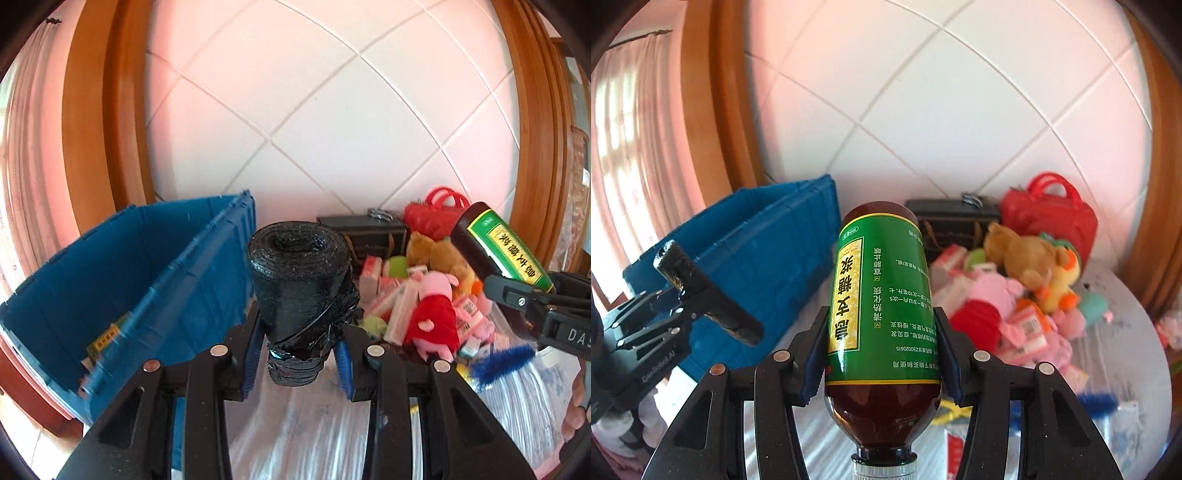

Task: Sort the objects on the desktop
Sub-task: 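Carry the black roll and green-labelled bottle over the blue crate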

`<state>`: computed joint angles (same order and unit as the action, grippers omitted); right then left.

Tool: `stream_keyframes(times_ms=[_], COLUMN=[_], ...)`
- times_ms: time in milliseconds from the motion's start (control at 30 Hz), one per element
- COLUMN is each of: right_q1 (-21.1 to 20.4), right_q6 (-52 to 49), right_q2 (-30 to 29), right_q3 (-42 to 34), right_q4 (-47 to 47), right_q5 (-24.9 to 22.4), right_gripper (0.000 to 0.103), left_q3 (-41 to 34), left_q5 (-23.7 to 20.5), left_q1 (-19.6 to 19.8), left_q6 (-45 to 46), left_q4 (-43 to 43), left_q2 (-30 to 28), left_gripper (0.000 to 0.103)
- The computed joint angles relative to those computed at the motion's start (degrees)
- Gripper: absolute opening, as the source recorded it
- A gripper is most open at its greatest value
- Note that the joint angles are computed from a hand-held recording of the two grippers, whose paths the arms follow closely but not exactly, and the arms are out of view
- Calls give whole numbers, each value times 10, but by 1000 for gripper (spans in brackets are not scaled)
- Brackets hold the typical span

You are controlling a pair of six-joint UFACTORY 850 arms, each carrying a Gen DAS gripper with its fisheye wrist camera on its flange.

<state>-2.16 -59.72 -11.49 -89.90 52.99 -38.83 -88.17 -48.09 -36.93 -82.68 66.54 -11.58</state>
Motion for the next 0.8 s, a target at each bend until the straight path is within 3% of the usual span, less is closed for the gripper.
stream_keyframes(times_ms=[200,433,533,633,800], right_q1=[85,215,271,316,371], right_q6=[53,235,344,460,633], right_q2=[-2,-47,-89,-158,-337], right_q3=[-33,-125,-186,-282,-560], right_q4=[-30,-154,-245,-331,-485], right_q5=[50,103,105,73,-43], right_gripper=[51,51,51,51,51], left_q3=[45,95,99,87,6], left_q5=[43,124,166,200,173], left_q1=[60,198,278,353,429], left_q6=[12,115,219,372,604], left_q4=[46,14,-84,-238,-452], left_q2=[68,156,165,151,70], left_gripper=[34,34,34,34,34])
